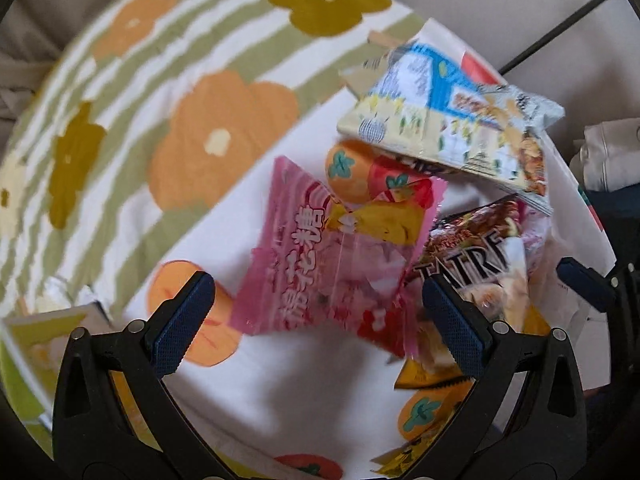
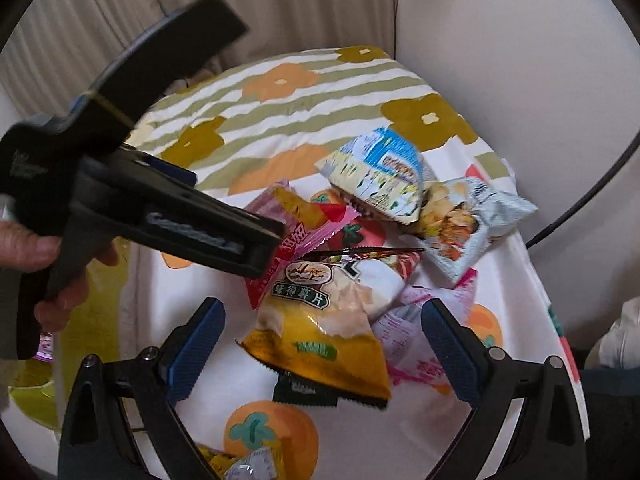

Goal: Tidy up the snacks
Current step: 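Grasp the pink candy bag with the left tool while the right tool grasps the yellow chip bag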

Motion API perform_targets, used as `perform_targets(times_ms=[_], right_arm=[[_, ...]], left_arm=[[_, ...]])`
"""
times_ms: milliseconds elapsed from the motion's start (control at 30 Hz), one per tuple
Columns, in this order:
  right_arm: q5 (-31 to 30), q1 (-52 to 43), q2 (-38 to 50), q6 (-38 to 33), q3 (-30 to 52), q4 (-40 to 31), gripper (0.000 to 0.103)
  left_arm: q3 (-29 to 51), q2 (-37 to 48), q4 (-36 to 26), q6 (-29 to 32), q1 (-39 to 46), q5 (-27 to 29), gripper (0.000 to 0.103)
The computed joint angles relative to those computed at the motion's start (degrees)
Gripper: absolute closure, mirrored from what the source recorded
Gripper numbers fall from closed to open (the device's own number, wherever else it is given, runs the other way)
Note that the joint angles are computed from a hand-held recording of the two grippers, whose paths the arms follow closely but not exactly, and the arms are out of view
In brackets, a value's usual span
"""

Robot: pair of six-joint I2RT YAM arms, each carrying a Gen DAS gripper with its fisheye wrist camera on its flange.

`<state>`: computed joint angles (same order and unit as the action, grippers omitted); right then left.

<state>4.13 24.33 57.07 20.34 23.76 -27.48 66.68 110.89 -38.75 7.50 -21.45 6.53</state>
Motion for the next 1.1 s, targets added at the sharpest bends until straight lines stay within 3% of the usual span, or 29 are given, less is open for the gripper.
perform_targets(times_ms=[167, 467, 633, 867, 967, 1100], right_arm=[[0.0, -0.7, 6.6, -1.3, -1.0, 5.9, 0.005], [-1.2, -2.2, 12.4, -3.0, -0.8, 9.9, 0.005], [-0.4, -1.8, 14.8, -3.6, -0.8, 11.7, 0.006], [-0.9, -1.3, 16.4, -4.6, -1.1, 13.2, 0.02], [-0.7, -0.3, 14.6, -4.2, -1.3, 12.3, 0.032], [0.6, 1.7, 10.6, -3.4, -1.2, 9.5, 0.038]], left_arm=[[2.6, 5.6, -0.2, -0.3, 1.7, 2.6, 0.001], [3.3, 7.7, -0.8, 0.8, 4.5, 10.5, 0.026], [1.3, 5.4, 0.2, 0.1, 4.7, 10.5, 0.036], [-1.9, 1.5, 1.9, -1.9, 6.5, 11.1, 0.038], [-3.3, -1.3, 2.6, -2.6, 6.6, 10.4, 0.038], [-5.5, -6.1, 2.2, -2.9, 8.6, 12.1, 0.038]])
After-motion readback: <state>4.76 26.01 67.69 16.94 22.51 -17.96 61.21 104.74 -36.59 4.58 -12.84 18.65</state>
